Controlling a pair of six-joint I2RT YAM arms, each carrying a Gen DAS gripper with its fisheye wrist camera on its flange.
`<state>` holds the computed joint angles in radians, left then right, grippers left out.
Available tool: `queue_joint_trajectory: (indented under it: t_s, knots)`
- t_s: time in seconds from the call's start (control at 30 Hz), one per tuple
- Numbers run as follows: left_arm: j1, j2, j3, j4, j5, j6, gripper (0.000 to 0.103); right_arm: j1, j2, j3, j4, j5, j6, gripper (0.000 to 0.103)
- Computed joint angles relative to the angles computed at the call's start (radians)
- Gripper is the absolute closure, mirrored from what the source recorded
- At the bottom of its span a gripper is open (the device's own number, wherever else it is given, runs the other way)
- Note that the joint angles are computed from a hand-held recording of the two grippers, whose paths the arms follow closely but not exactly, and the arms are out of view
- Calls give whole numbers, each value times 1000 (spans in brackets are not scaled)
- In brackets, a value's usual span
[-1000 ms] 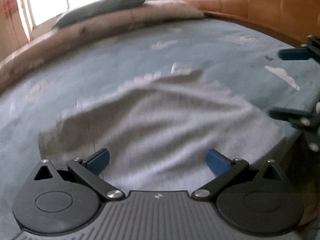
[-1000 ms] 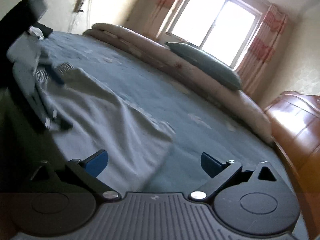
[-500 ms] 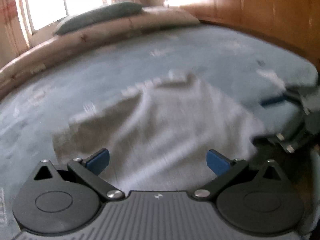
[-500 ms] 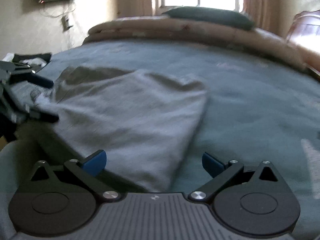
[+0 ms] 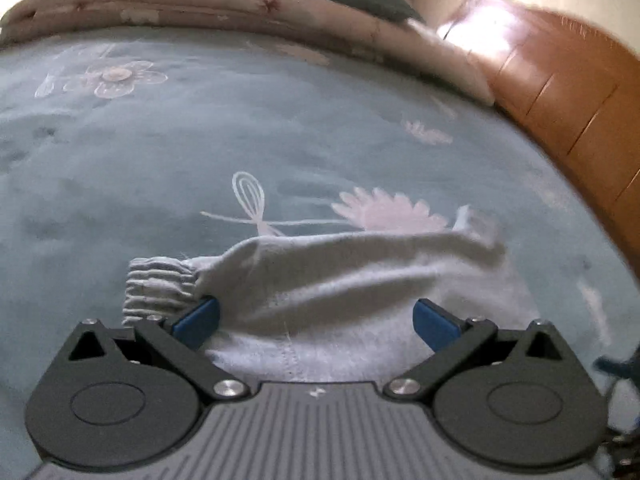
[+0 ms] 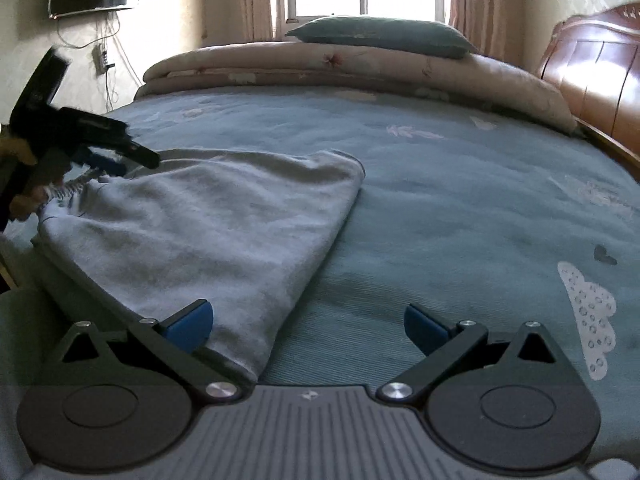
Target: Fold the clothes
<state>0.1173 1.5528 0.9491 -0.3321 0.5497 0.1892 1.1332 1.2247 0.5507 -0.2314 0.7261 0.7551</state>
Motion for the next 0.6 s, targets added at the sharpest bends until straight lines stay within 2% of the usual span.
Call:
queue_joint_trajectory:
  t_s: [0.13, 0.27, 0.4, 0.47, 0.53, 0.6]
  knots:
    - [16, -108, -19, -57, 12, -16, 1, -14, -12, -14, 18, -14, 3, 0]
    - [35, -235, -60, -186, 121, 101, 1, -8, -8, -14, 31, -10, -11, 0]
    - [60, -338, -142, -298, 166, 217, 1, -2, -6, -9, 32, -8, -21, 0]
    - [70, -377, -198, -328, 135, 253, 1, -2, -5, -8, 30, -10, -20, 0]
    - [80, -389, -247, -309, 84, 250, 1, -2, -4, -5, 21, -8, -16, 0]
    - [114, -390, -266, -294, 87, 256, 1, 3, -6, 2, 9, -2, -9, 0]
